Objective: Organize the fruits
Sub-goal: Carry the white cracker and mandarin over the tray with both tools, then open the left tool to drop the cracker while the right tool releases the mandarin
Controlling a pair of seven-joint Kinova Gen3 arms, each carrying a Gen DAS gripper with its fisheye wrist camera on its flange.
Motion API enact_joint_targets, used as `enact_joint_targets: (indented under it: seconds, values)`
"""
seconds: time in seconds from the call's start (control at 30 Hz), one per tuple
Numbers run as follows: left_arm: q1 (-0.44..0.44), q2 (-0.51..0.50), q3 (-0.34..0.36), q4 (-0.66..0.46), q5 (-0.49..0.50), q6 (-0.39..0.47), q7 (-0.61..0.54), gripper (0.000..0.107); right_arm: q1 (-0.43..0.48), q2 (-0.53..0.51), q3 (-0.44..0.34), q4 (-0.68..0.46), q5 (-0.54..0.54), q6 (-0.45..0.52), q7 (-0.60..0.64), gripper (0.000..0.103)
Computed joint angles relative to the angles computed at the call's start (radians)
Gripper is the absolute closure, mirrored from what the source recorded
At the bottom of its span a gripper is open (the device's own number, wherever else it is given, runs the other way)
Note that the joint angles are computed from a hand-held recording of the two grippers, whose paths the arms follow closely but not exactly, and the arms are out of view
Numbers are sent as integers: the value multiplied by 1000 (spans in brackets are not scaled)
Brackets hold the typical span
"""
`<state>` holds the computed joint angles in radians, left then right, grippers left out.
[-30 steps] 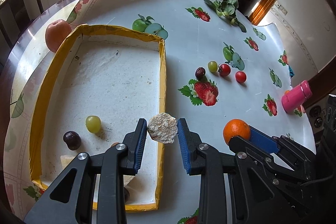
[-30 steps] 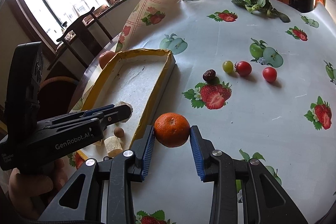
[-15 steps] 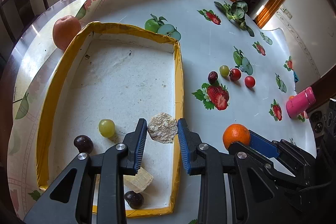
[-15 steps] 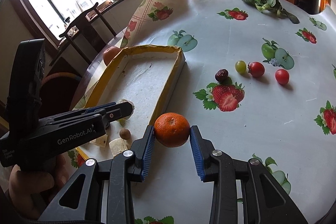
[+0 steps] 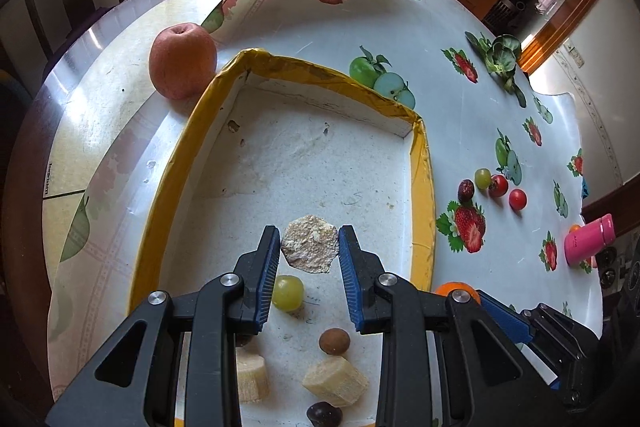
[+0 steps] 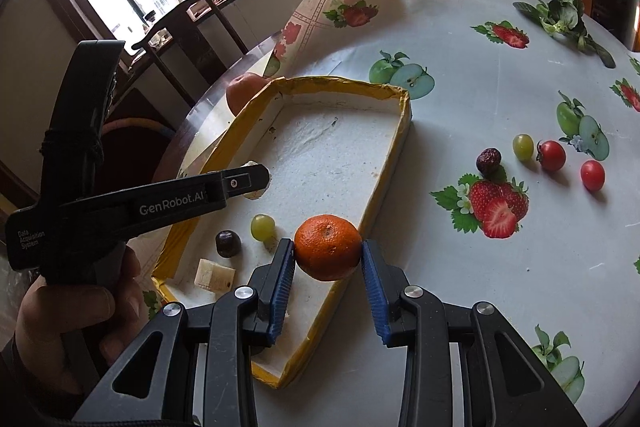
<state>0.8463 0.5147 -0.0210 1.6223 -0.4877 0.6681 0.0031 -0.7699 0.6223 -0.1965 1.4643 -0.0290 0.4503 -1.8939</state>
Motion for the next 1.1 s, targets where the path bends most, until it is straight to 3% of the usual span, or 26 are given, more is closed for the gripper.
enact_joint_targets:
  seconds: [0.3, 0.63, 0.83, 0.97, 1.1]
  values:
    - [-47, 18, -3, 28, 35, -31, -19, 80, -49, 143, 0, -210, 7, 130, 40, 68]
    - [-66, 68, 3, 16, 108, -48, -86, 80, -64, 221, 11, -301, -4, 212, 59, 68]
    - [-49, 65, -10, 4, 120, -23, -91, 79, -66, 226, 14, -309, -11, 226, 56, 66]
    - [-15, 45, -33, 7, 90, -7, -50, 66, -63, 201, 14, -273, -15, 195, 56, 50]
    - [1, 27, -29, 4, 55, 11, -22, 66, -52, 155, 10, -210, -19, 149, 49, 50]
